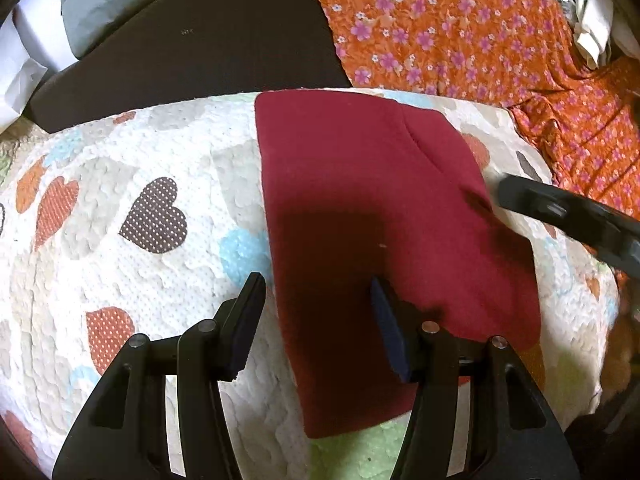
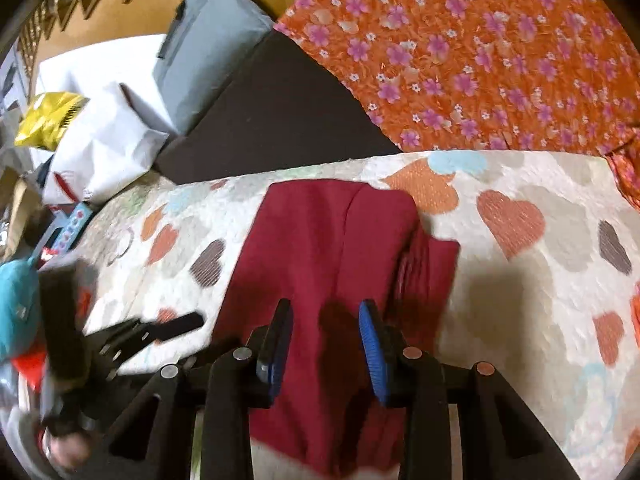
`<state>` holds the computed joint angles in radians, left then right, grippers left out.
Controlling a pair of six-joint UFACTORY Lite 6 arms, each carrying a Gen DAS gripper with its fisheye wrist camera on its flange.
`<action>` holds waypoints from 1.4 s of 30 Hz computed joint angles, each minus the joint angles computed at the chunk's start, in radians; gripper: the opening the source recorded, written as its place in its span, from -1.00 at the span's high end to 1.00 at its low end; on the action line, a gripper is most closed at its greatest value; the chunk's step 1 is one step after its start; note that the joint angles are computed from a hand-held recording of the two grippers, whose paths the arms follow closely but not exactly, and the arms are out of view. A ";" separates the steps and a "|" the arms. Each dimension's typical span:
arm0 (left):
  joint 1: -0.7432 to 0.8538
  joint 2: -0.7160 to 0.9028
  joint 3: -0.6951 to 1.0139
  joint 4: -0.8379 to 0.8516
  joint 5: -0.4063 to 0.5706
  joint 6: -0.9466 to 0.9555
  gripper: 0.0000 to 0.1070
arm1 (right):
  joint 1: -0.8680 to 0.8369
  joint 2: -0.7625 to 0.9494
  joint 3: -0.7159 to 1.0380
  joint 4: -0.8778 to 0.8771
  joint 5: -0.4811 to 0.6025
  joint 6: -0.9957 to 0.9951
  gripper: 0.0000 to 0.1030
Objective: Fold small clothes
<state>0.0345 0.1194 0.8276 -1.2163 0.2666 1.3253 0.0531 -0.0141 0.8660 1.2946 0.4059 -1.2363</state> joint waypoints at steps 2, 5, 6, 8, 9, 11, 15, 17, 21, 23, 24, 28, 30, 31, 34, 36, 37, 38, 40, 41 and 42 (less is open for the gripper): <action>0.001 0.013 0.014 -0.027 -0.006 0.026 -0.02 | 0.017 0.107 0.089 -0.004 -0.026 0.025 0.36; -0.001 0.030 0.029 -0.048 -0.013 0.048 -0.13 | 0.021 0.285 0.242 -0.045 -0.046 0.092 0.37; 0.002 0.038 0.033 -0.069 -0.010 0.065 -0.17 | 0.014 0.335 0.284 -0.060 -0.044 0.111 0.37; 0.009 0.057 0.044 -0.085 0.006 0.073 -0.20 | 0.005 0.398 0.330 -0.041 -0.036 0.093 0.42; 0.010 0.063 0.047 -0.090 0.008 0.078 -0.22 | 0.005 0.412 0.333 -0.007 -0.045 0.047 0.42; 0.008 0.065 0.048 -0.092 0.003 0.080 -0.25 | 0.002 0.410 0.319 0.041 -0.047 -0.009 0.43; 0.003 0.049 0.038 -0.060 -0.009 0.048 -0.25 | -0.030 0.320 0.252 -0.012 0.000 0.064 0.41; 0.000 0.044 0.034 -0.037 -0.013 0.025 -0.25 | -0.039 0.236 0.178 -0.012 0.014 0.051 0.39; -0.007 0.040 0.030 -0.023 -0.020 0.016 -0.25 | -0.024 0.079 -0.011 -0.036 -0.016 0.005 0.39; -0.007 0.042 0.024 -0.049 -0.017 0.048 -0.26 | 0.006 0.083 -0.067 -0.026 -0.101 -0.023 0.34; -0.007 0.047 0.025 -0.043 -0.014 0.042 -0.29 | 0.012 0.101 -0.085 0.039 -0.126 -0.096 0.30; 0.000 0.034 0.029 0.033 -0.003 -0.044 -0.29 | -0.049 0.047 -0.130 0.125 -0.034 -0.156 0.22; 0.024 0.032 0.040 0.020 0.031 -0.031 -0.29 | -0.077 0.001 -0.149 0.135 0.000 -0.155 0.06; 0.046 0.040 0.053 -0.001 0.063 -0.017 -0.29 | -0.079 -0.012 -0.150 0.136 -0.011 -0.154 0.00; 0.096 0.095 0.118 0.037 0.162 -0.079 -0.29 | -0.090 -0.012 -0.135 0.106 -0.016 -0.126 -0.07; 0.125 0.143 0.166 0.054 0.236 -0.107 -0.29 | -0.112 0.023 -0.113 0.118 0.003 -0.125 -0.26; 0.140 0.168 0.188 0.051 0.272 -0.111 -0.29 | -0.123 0.039 -0.106 0.139 0.013 -0.141 -0.35; 0.151 0.181 0.199 0.043 0.295 -0.108 -0.29 | -0.140 0.061 -0.098 0.179 0.031 -0.178 -0.39; 0.170 0.224 0.235 0.030 0.342 -0.110 -0.30 | -0.163 0.099 -0.079 0.218 0.068 -0.217 -0.46; 0.175 0.241 0.250 0.025 0.359 -0.112 -0.31 | -0.176 0.129 -0.060 0.228 0.093 -0.228 -0.53; 0.182 0.270 0.272 0.011 0.393 -0.104 -0.36 | -0.189 0.169 -0.033 0.234 0.119 -0.229 -0.55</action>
